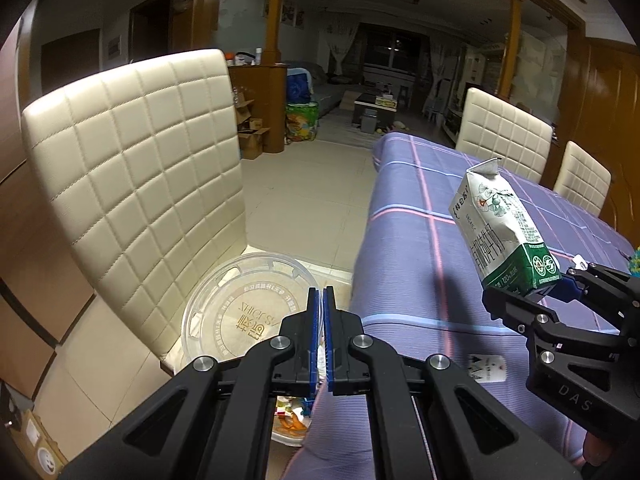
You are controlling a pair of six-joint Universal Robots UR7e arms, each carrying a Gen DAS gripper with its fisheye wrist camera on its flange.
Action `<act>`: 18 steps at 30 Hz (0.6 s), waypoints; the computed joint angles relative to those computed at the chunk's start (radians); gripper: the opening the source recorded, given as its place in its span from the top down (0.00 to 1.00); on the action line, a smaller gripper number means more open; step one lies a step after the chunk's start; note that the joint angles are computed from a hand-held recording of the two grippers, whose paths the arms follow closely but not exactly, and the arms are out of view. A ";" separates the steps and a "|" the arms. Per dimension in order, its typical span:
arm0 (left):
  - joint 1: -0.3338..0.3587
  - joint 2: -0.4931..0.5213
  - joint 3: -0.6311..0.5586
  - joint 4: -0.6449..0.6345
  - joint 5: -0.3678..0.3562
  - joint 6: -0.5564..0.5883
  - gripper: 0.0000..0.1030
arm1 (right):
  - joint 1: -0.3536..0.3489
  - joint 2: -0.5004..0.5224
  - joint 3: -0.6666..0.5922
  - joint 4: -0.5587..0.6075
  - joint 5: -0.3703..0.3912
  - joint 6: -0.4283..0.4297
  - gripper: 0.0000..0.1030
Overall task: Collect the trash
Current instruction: 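Carry the clear lid and milk carton toward the bin, then open the right gripper to drop the green milk carton into the bin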
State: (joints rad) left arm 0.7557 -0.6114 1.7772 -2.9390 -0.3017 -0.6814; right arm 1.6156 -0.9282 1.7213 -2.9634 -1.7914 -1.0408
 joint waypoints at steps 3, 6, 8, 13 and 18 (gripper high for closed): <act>0.007 -0.020 0.024 0.018 0.008 -0.033 0.97 | 0.012 0.013 0.000 -0.002 -0.007 -0.005 0.60; 0.011 -0.034 0.042 0.021 0.011 -0.050 0.97 | 0.023 0.025 -0.003 -0.002 -0.009 -0.013 0.60; 0.014 -0.044 0.052 0.039 0.019 -0.069 0.97 | 0.031 0.033 -0.005 -0.002 -0.010 -0.021 0.60; 0.022 -0.080 0.085 0.093 0.035 -0.145 0.97 | 0.048 0.053 -0.016 0.002 -0.009 -0.032 0.60; 0.034 -0.118 0.115 0.165 0.056 -0.235 0.97 | 0.061 0.071 -0.024 0.004 -0.010 -0.045 0.60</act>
